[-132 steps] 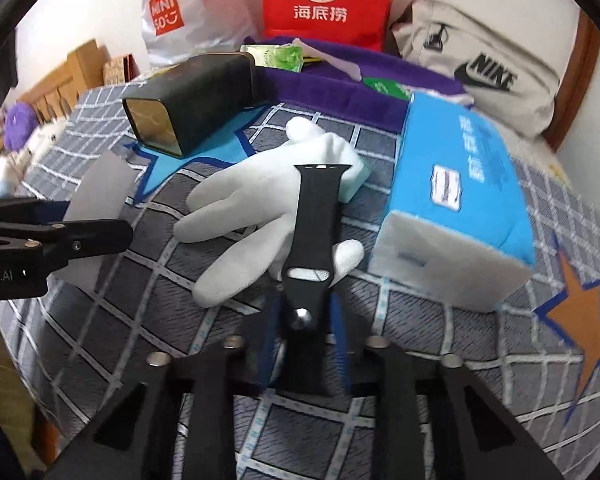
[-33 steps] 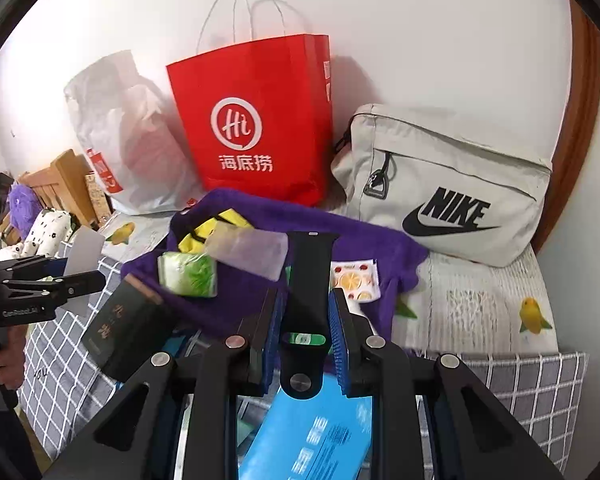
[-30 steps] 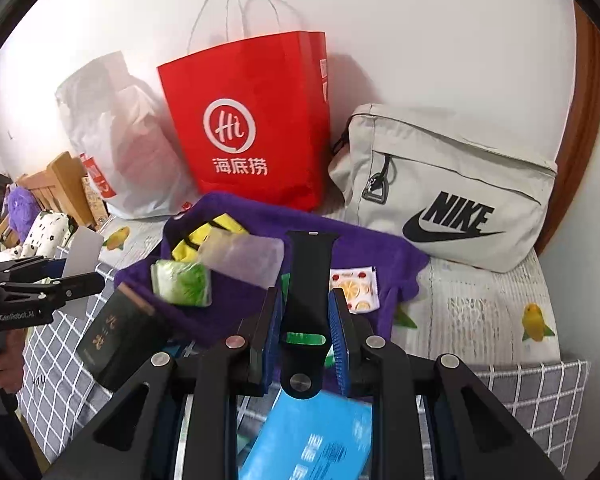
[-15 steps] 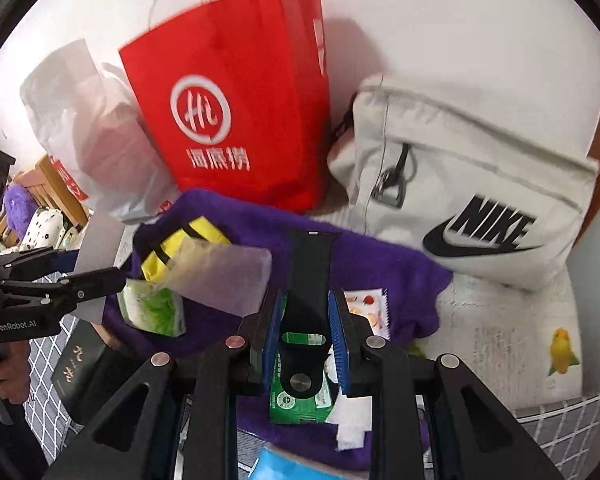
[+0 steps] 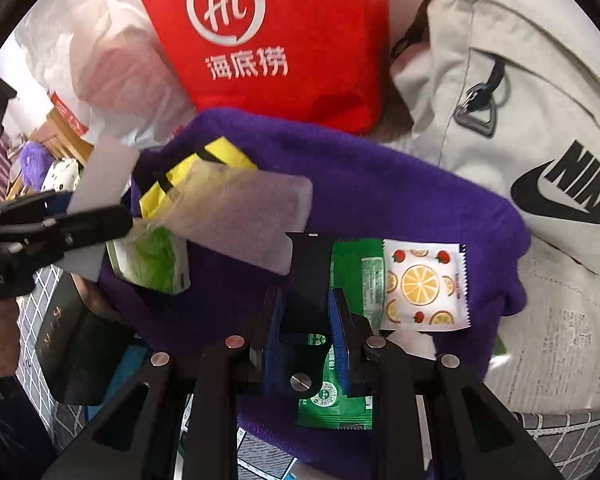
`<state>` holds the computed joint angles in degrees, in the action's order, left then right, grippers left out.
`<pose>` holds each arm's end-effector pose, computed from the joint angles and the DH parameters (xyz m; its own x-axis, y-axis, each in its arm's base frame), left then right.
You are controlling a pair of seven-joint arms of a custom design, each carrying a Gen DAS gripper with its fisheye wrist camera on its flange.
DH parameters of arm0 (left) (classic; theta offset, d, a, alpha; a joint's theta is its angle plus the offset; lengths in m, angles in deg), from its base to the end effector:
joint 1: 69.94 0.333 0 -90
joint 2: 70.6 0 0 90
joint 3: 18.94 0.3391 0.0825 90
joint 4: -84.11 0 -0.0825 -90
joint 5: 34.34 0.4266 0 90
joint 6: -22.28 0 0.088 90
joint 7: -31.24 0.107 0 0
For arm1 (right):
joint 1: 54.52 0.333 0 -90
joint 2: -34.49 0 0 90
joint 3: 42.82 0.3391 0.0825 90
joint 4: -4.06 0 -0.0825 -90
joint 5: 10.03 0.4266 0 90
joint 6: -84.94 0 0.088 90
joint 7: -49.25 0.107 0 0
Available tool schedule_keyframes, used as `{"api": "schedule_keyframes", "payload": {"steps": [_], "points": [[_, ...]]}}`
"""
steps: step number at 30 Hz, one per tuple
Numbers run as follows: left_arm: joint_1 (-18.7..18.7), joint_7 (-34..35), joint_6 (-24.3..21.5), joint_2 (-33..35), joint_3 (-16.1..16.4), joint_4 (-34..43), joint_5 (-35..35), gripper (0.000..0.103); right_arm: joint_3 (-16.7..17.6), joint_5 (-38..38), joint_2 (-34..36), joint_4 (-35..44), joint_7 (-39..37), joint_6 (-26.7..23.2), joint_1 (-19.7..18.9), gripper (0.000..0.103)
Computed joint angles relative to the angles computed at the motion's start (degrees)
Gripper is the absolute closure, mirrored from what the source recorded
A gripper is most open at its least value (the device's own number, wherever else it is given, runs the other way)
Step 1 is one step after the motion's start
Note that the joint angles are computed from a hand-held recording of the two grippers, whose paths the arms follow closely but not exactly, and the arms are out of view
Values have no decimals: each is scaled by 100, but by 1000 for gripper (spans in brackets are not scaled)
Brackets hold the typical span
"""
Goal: Organize soft objects
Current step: 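Lower the black strap onto the towel with the right tool while the left tool lowers the white card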
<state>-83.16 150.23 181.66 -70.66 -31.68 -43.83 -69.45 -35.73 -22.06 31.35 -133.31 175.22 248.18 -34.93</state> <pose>0.5466 -0.2376 0.4237 -0.4757 -0.8545 0.2088 -0.7747 0.2946 -0.5595 0.4909 0.2594 0.3856 0.0621 -0.9869 -0.1488 -0.8823 0.0154 -0.4705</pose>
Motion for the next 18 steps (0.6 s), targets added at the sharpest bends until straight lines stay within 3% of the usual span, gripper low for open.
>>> {"api": "schedule_keyframes", "payload": {"steps": [11, 15, 18], "points": [[-29, 95, -126, 150, -95, 106, -187, 47, -77, 1179, 82, 3, -1025, -103, 97, 77], [-70, 221, -106, 153, -147, 111, -321, 47, -63, 971, -258, -213, -778, 31, 29, 71], [-135, 218, -47, 194, -195, 107, -251, 47, 131, 175, -607, -382, -29, 63, -266, 63]]}}
